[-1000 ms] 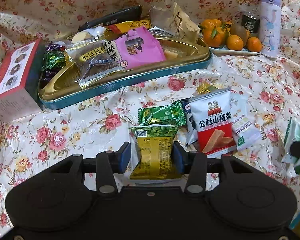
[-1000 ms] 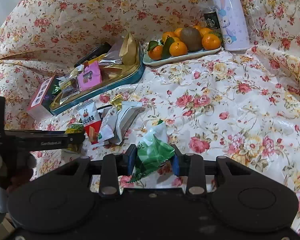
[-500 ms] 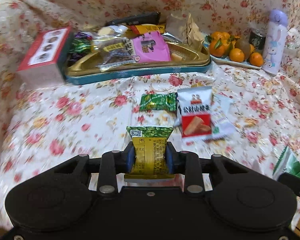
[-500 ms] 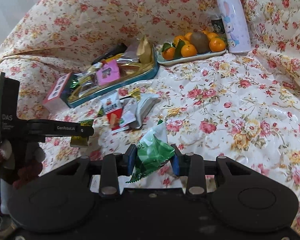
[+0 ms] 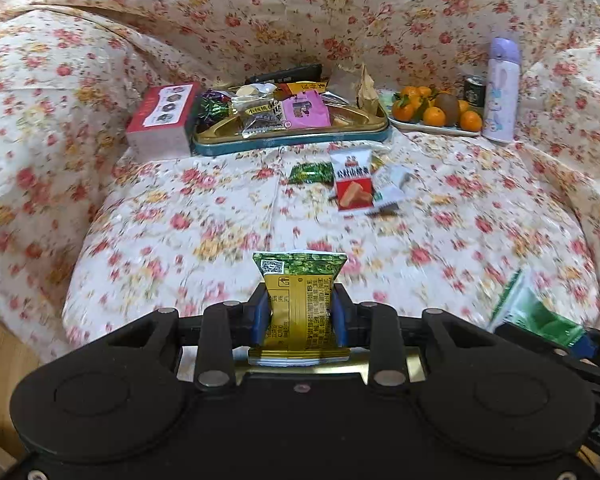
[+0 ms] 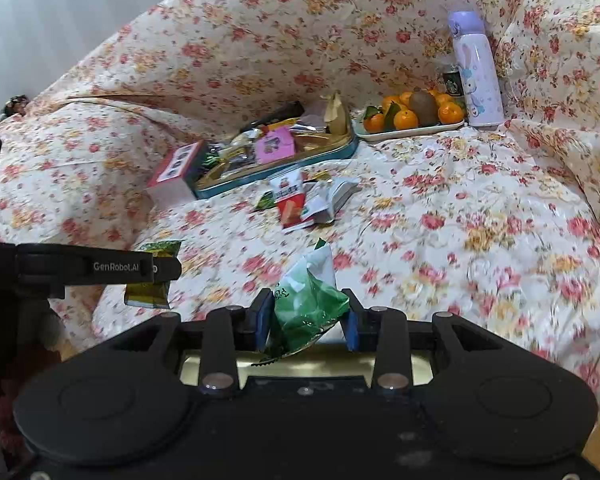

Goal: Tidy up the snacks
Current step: 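Carry both held snacks back over the gold tray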

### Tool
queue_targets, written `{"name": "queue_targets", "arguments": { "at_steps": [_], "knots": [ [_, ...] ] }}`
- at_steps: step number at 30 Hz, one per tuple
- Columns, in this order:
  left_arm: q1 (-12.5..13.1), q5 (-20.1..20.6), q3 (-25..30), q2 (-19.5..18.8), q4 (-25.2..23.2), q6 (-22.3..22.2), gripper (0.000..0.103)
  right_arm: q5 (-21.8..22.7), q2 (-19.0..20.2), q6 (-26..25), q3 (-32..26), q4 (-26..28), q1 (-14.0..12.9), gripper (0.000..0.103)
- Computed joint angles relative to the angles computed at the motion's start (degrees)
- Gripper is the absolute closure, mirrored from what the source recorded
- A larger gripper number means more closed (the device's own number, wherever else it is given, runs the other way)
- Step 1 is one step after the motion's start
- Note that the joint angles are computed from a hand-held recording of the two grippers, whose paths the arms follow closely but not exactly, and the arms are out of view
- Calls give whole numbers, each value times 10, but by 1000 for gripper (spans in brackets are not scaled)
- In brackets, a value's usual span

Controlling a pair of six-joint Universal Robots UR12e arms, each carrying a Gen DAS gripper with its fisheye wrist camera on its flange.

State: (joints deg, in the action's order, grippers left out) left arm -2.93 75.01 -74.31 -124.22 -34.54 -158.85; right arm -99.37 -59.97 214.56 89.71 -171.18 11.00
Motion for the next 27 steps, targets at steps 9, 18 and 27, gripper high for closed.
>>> {"name": "queue_targets", "arguments": {
  "at_steps": [9, 18, 27],
  "knots": [
    [7, 14, -102, 58, 73, 9, 63, -29, -20, -4, 41, -32, 27, 65],
    [10, 13, -154, 90, 74, 22, 63, -32, -35, 5, 68, -38, 40, 65],
    [9, 31, -172, 98, 47, 31, 63, -23, -43, 21, 76, 0, 41, 65]
  ]
}}
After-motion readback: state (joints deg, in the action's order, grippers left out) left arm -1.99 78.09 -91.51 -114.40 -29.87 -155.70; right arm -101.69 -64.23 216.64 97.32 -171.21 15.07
